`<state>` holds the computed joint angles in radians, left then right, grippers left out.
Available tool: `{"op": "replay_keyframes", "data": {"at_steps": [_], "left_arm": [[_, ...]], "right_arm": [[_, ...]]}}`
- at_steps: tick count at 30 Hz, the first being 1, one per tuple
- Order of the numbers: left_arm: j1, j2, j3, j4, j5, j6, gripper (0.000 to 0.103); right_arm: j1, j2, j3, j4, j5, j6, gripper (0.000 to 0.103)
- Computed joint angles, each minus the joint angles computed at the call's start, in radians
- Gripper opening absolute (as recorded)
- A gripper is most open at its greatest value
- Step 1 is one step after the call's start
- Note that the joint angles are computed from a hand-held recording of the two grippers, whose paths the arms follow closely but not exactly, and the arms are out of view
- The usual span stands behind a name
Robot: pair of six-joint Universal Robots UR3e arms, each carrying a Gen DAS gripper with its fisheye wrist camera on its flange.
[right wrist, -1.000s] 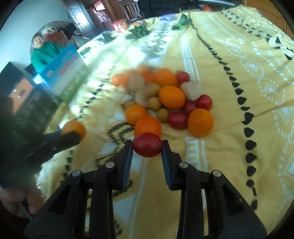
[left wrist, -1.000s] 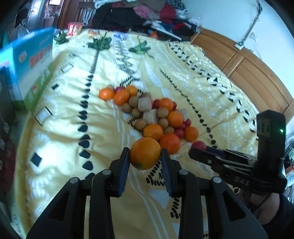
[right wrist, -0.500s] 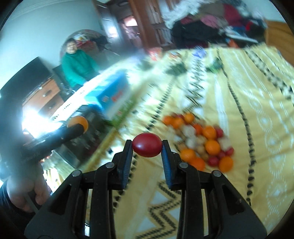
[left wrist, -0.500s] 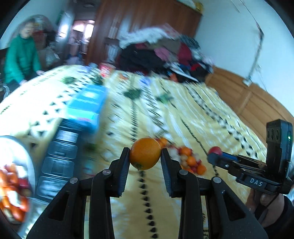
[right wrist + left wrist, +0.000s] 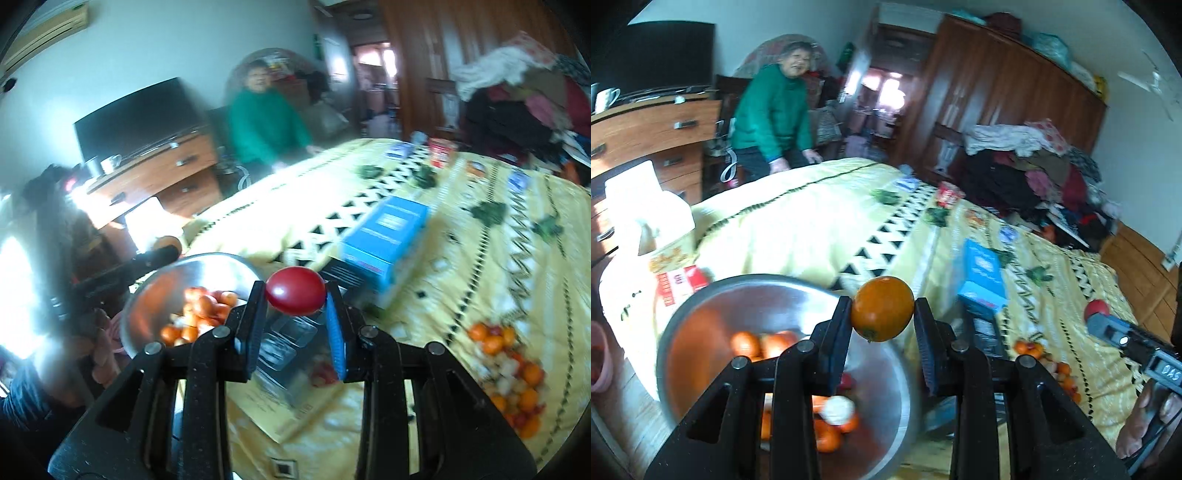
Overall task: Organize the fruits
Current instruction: 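Carry the orange and tomato to the steel bowl with both tools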
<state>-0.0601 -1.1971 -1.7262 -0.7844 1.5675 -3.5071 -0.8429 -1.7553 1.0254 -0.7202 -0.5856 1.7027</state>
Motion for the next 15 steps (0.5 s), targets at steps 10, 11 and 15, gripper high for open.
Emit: {"op": "replay_keyframes", "data": {"at_steps": [10, 11, 15], "left_arm": [[0.459, 0.311, -0.241, -0.209, -0.306, 0.208, 0.034], [0.48, 0.324, -0.253, -0.221, -0.321, 0.222, 0.034], [0.515, 0.33, -0.279, -0.252, -0.335, 0.262, 0.034]], "right_arm": [[0.466, 0.026, 0.158, -0.542, -0.072, 0.484, 0.032], [0.496, 0.036, 0.169, -0.58, -0.086, 0.512, 0.032], [0.587, 0.074, 0.188, -0.655, -0.137, 0.58, 0.032]]}}
